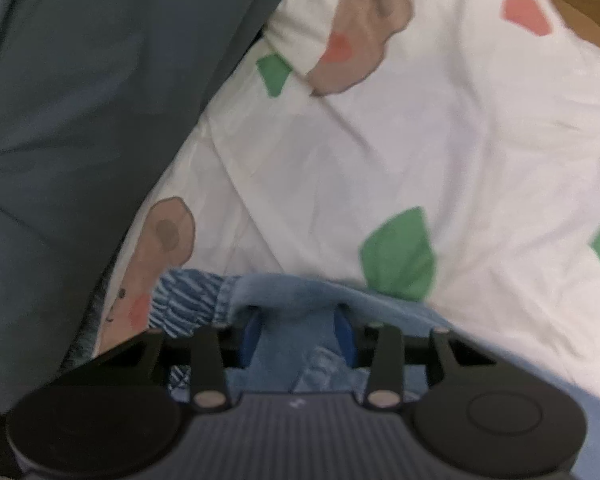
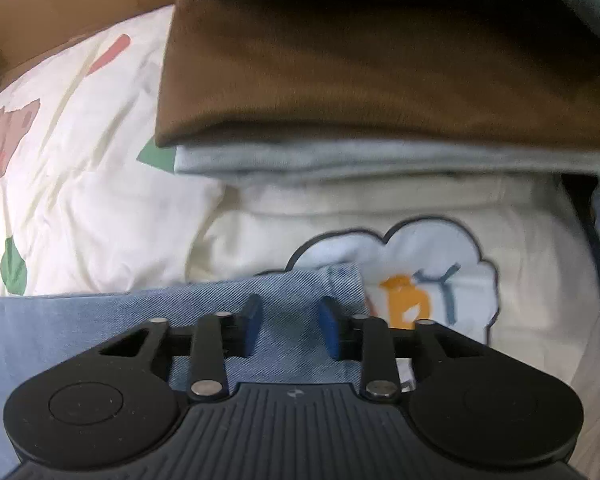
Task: Fold clothes
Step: 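Pinch the jeans waistband with the left gripper and tug it straight, then open the left gripper and release the waistband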
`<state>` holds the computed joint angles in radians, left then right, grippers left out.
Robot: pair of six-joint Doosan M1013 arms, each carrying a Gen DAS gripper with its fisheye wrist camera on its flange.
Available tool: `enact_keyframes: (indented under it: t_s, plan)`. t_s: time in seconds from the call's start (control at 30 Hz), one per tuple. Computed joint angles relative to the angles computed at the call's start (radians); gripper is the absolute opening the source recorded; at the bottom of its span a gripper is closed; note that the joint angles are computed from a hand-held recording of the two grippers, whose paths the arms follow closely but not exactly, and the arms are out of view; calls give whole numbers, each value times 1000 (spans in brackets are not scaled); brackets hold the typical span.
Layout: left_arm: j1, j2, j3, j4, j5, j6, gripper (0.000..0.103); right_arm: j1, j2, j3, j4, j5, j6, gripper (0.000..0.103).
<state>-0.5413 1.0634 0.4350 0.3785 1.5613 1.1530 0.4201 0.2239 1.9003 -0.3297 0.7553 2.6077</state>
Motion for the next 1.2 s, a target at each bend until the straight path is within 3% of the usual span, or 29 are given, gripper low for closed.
enact_keyframes:
  t_s: [0.13,0.2,0.43,0.57,0.73,0.93,1.2]
  plan:
    - [-23,-58,55,-10,-18,-20,43,-4,-2,10,-44,-36,-9,34]
    - [-35,-89,86,-15,-26,-26,43,-19,3,8,-47,-58,-7,27]
    - [-62,-190,170,-9,-39,-82,43,-62,29,-24,62,-57,-158,26]
    - [-81,-235,199,0,-44,-103,43,-86,-14,-4,143,-111,-266,32]
    - [-113,-296,258,-6,-65,-141,44,-107,-78,33,221,-109,-397,38]
    - [-149,-362,325,-32,-86,-182,49,-126,-178,94,296,-127,-476,44]
    - [-206,-444,398,-50,-93,-255,55,-128,-282,116,295,-120,-488,50]
